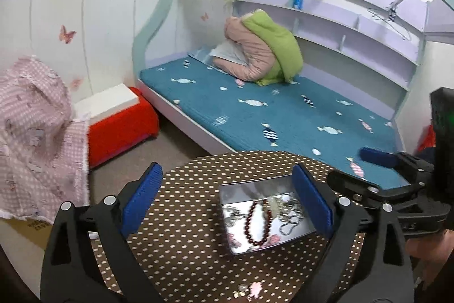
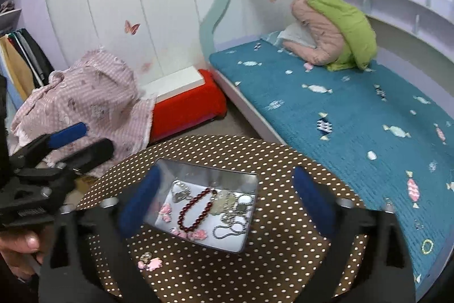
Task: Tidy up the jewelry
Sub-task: 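Withdraw both grippers and move toward the last pink charm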
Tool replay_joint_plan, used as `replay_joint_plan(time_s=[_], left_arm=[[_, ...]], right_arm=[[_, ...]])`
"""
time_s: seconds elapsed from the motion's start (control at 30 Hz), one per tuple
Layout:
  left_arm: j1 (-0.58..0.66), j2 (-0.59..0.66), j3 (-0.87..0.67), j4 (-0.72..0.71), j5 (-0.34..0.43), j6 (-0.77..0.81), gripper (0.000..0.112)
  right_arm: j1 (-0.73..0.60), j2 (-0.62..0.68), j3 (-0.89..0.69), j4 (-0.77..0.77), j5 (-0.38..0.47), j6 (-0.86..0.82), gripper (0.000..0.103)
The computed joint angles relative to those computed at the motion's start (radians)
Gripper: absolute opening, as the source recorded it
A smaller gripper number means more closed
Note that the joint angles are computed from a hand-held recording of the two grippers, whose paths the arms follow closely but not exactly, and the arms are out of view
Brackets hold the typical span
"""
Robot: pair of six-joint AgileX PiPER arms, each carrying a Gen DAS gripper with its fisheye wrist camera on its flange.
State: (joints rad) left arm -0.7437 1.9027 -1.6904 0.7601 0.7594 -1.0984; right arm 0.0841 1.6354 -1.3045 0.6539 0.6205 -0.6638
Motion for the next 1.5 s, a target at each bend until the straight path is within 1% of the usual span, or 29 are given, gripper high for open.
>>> replay_joint_plan(time_s=[0.1,0.43,0.57,0.87,1.1,1.3,1.37,1.5], left_arm=[[-0.034,-0.048,0.057,0.097,0.025,-0.088,0.097],[-0.116,-0.181,0.181,0.222,0.087,-0.256,0.098],[-0.153,-0.242,0.25,0.269,0.128,-0.336,0.098],[-0.225,-0.35,0.401,0.334,0.21,-0.479,0.098],[-0.277,-0.385,0.474,0.35,0.253,-0.54,0.098],[-0.299,-0.389,0.526,0.344,0.258,-0.586,0.098],[-0.3,-0.387,0.548,0.338,0.251,-0.603,0.098],[-0.289,-0.383,0.595,0.32,0.225,-0.631,0.098]], right_arm=[[-0.003,-0.027,0.028,0.019,-0.016,-0.007,0.096],[-0.001,-0.123,0.092,0.056,-0.026,-0.032,0.096],[-0.018,-0.182,0.127,0.09,-0.016,-0.062,0.096],[-0.068,-0.308,0.229,0.159,-0.002,-0.148,0.096],[-0.092,-0.378,0.296,0.179,-0.002,-0.173,0.096],[-0.063,-0.395,0.369,0.152,-0.025,-0.167,0.096],[-0.044,-0.387,0.389,0.139,-0.03,-0.154,0.096],[0.017,-0.356,0.433,0.091,-0.069,-0.111,0.096]])
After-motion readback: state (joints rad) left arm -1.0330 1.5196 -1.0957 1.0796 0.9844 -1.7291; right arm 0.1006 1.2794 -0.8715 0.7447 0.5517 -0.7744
